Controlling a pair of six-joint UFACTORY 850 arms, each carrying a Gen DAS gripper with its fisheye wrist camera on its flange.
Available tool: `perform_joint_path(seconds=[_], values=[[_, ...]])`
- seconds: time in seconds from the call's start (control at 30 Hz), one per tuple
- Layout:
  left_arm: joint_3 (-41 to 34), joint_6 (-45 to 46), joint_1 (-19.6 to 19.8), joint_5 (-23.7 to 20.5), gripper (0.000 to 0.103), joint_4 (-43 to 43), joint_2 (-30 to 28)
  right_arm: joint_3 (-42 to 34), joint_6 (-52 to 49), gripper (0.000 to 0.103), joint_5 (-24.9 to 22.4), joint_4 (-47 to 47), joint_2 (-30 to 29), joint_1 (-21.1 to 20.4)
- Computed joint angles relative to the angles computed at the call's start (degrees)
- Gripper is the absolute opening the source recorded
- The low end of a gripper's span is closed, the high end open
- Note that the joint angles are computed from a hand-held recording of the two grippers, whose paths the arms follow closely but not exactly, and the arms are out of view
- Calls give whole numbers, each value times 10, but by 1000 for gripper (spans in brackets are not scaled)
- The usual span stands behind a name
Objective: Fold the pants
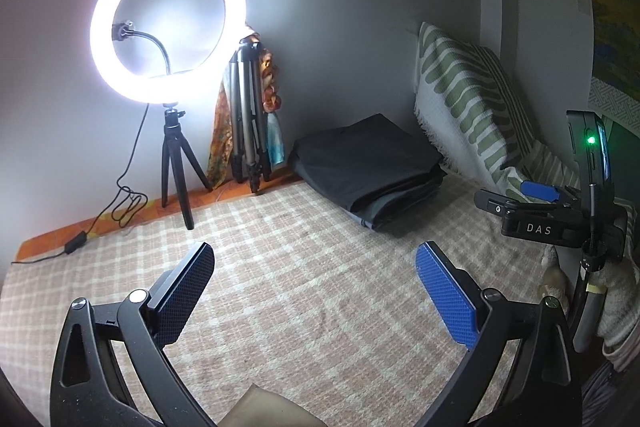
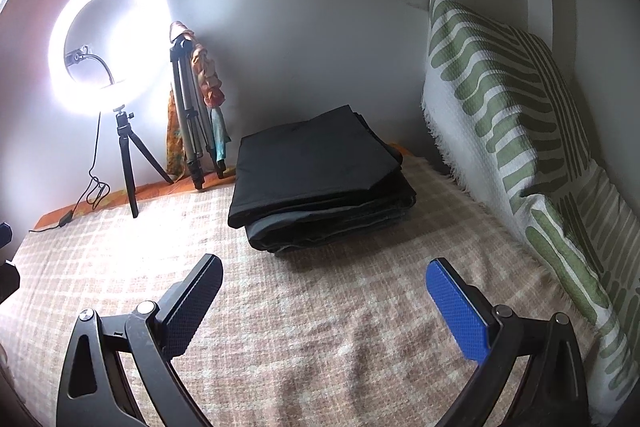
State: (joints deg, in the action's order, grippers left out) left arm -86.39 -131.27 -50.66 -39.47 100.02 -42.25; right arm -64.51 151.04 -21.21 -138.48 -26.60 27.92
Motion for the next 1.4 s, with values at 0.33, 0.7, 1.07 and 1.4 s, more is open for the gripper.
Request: perform_joint_path(seconds=[0.33,0.7,1.07,1.4], values=[[-2,2,0,2,101,3,-1,-5,-8,103,7,9,-4,-1],[-1,0,0,3,101,6,-1,-7,-6,103,11,6,-6,-3],[-1,0,-1,5,101,14,-1,-6,-3,103,13,1,-7,-4],[-1,1,-2,2,101,14,0,-10,-6,103,14,4,-10,-1]])
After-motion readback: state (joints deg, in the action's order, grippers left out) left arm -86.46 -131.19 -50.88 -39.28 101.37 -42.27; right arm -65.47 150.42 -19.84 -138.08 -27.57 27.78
